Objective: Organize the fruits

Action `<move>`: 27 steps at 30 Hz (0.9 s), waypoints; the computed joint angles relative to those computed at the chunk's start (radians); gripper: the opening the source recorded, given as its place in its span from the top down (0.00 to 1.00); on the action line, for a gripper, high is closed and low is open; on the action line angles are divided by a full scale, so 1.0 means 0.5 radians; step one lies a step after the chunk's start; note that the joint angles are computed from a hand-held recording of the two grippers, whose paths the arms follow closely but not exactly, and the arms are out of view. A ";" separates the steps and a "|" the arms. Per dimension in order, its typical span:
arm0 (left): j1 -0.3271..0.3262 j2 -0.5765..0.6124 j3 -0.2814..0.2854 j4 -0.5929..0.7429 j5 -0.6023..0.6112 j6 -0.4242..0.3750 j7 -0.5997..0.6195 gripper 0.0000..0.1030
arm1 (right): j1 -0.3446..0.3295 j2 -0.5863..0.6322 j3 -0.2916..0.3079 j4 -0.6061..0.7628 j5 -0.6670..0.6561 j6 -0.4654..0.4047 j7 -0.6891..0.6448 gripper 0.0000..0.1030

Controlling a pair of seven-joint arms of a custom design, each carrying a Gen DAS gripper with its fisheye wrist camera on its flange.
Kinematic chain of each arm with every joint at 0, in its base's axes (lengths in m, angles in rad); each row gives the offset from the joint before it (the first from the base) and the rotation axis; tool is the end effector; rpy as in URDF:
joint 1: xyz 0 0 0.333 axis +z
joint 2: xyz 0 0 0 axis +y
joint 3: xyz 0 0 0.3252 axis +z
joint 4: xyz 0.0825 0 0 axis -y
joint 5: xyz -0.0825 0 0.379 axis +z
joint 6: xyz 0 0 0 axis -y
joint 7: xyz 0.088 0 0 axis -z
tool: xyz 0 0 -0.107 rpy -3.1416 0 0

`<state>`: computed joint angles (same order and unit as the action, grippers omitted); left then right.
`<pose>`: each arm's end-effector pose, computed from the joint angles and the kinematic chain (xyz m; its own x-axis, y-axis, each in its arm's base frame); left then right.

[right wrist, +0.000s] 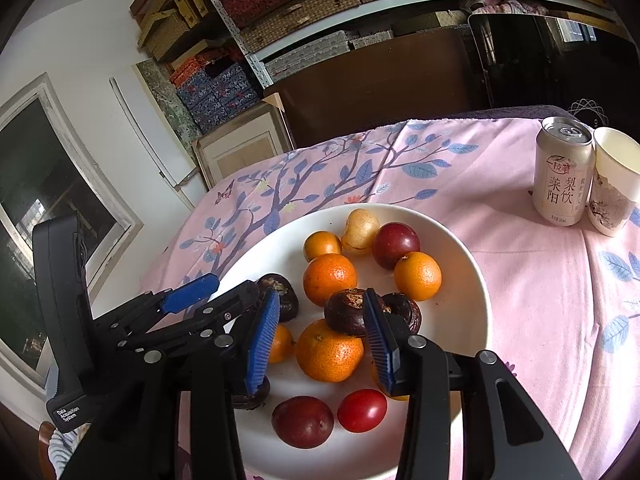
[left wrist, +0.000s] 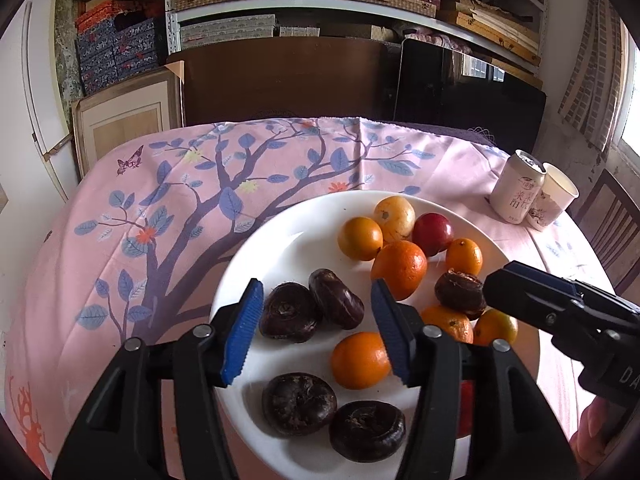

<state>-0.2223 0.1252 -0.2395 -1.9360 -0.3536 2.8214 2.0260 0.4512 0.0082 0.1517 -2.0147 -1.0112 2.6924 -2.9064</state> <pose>0.5756 -0.2597 0.5216 -0.5814 -0.8133 0.0229 -0.5803 0.3948 -0.7123 0.4710 0.3577 0.5231 -0.2007 -0.8887 -0.4123 -0.5755 0.4476 -0.6845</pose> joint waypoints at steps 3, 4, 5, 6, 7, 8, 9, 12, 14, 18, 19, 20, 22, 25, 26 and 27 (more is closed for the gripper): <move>0.004 -0.027 -0.003 -0.020 -0.022 0.014 0.013 0.42 | 0.007 -0.020 0.009 0.000 -0.020 -0.020 0.012 0.54; 0.007 -0.040 -0.005 -0.028 -0.042 0.013 0.023 0.42 | 0.011 -0.029 0.015 0.001 -0.032 -0.036 0.021 0.53; 0.006 -0.054 -0.004 -0.039 -0.049 0.019 0.024 0.41 | 0.016 -0.038 0.023 0.002 -0.041 -0.055 0.026 0.53; 0.003 -0.072 -0.001 -0.056 -0.045 0.029 0.014 0.39 | 0.022 -0.048 0.032 0.005 -0.048 -0.082 0.025 0.53; -0.003 -0.093 0.004 -0.080 -0.027 0.049 -0.006 0.37 | 0.030 -0.055 0.044 0.010 -0.056 -0.119 0.022 0.52; -0.009 -0.120 0.011 -0.113 0.002 0.076 -0.034 0.37 | 0.042 -0.065 0.059 0.019 -0.064 -0.174 0.013 0.50; -0.012 -0.151 0.016 -0.152 0.027 0.108 -0.055 0.33 | 0.057 -0.075 0.078 0.030 -0.074 -0.242 0.001 0.47; -0.016 -0.297 0.028 -0.346 0.113 0.282 -0.133 0.15 | 0.119 -0.111 0.145 0.060 -0.132 -0.489 -0.025 0.33; -0.012 -0.403 0.035 -0.480 0.125 0.377 -0.175 0.11 | 0.160 -0.149 0.189 0.052 -0.181 -0.620 0.004 0.24; -0.071 -0.633 0.100 -0.752 -0.065 0.497 -0.097 0.06 | 0.231 -0.261 0.285 -0.042 -0.267 -0.820 0.172 0.03; -0.114 -0.689 0.139 -0.822 -0.124 0.536 -0.061 0.05 | 0.248 -0.291 0.319 -0.075 -0.305 -0.898 0.243 0.03; -0.172 -0.746 0.189 -0.889 -0.186 0.562 -0.014 0.05 | 0.270 -0.317 0.364 -0.108 -0.339 -1.008 0.324 0.03; -0.219 -0.859 0.231 -1.010 -0.230 0.572 0.019 0.05 | 0.320 -0.347 0.429 -0.161 -0.315 -1.202 0.410 0.03; -0.312 -1.008 0.302 -1.169 -0.277 0.609 0.079 0.05 | 0.379 -0.395 0.433 -0.247 -0.123 -1.268 0.438 0.03; -0.336 -1.053 0.317 -1.215 -0.279 0.626 0.091 0.05 | 0.384 -0.426 0.421 -0.297 -0.095 -1.208 0.461 0.03; -0.353 -1.090 0.323 -1.255 -0.276 0.650 0.096 0.05 | 0.386 -0.456 0.421 -0.338 -0.083 -1.165 0.492 0.03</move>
